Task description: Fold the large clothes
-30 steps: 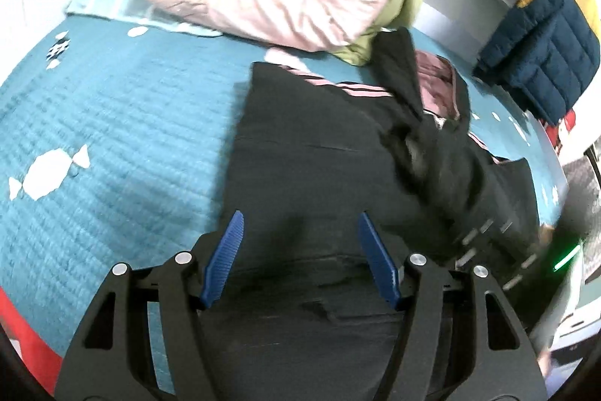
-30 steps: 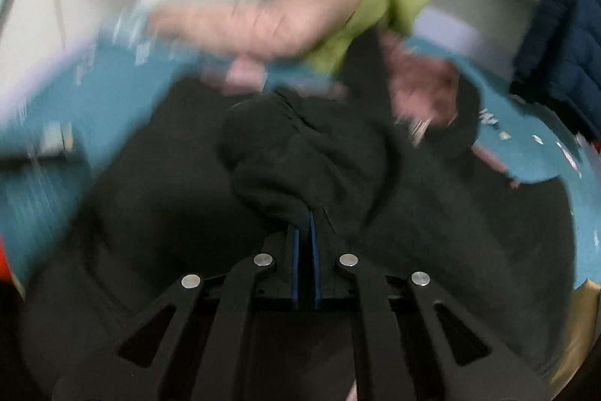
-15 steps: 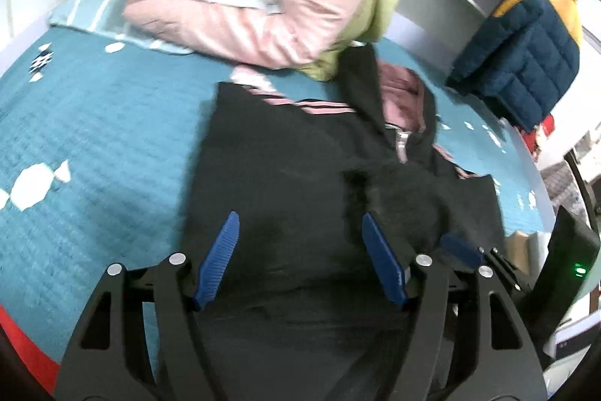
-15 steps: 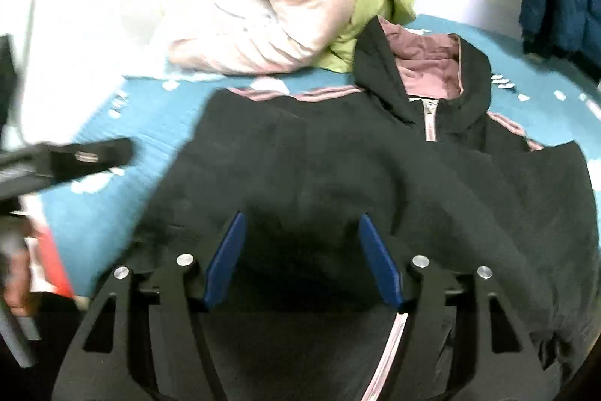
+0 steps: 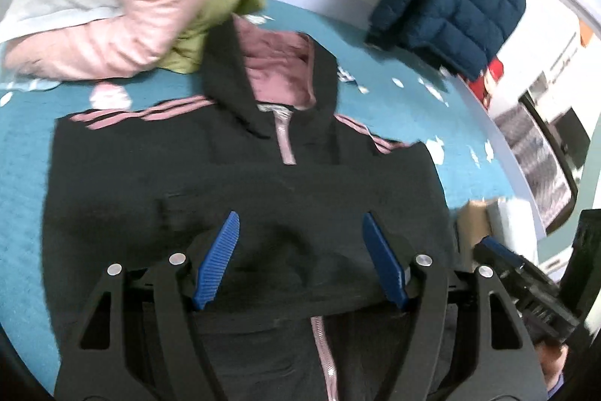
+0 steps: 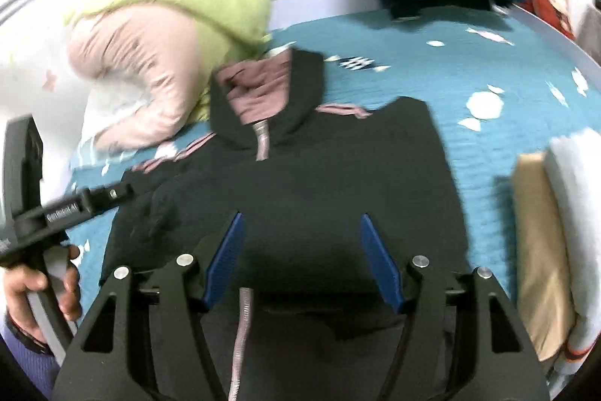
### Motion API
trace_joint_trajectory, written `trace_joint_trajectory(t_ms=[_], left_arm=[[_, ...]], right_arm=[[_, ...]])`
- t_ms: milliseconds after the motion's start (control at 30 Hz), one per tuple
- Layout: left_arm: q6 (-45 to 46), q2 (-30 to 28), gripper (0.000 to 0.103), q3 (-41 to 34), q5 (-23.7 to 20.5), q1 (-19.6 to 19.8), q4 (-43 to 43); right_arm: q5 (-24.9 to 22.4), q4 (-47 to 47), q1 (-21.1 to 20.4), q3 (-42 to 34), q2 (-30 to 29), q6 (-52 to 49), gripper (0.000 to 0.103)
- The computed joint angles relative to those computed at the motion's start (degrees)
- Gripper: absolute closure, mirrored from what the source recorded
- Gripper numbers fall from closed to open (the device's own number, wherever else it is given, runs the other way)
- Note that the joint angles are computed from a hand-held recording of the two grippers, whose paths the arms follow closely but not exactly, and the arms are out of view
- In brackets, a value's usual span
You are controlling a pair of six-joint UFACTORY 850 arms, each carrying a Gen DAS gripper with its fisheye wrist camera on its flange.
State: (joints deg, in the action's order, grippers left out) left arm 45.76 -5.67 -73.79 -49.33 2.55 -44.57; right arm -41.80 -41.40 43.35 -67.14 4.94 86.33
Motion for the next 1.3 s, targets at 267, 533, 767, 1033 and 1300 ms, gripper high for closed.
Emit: trace_joint_trajectory(t_ms=[267,533,767,1033,1300], left_arm=[[-16.1,-7.9,0.046,-0.4,5.7,-5.7,22.9],[-8.3,-9.7,0.067,-0.4,4.1,-1.1,13.6],[-1.2,-10.7,0.026,-4.4,-5.3,-0.2,8.6],[1.6,-17.1,0.017,-19.4,-9.9,-0.5,2.7],[-23.3,-39.3,0.017,-52.0,-4.6,-6.3,24.8]], right_arm=[[6.6,3.7,-4.4,10.3,6.9,3.0,0.042],[14.7,22.9,-17.3,7.2,1.2,-21.7,0.042],[8.2,35.3,-20.0,3.3,-5.2,-34.7,0.040],[11.2,40.9,-22.1,-6.8,-9.3,-45.2,0.040],[5.1,42.6,-26.7,-30.6,-30.0,-49.9,0.030]])
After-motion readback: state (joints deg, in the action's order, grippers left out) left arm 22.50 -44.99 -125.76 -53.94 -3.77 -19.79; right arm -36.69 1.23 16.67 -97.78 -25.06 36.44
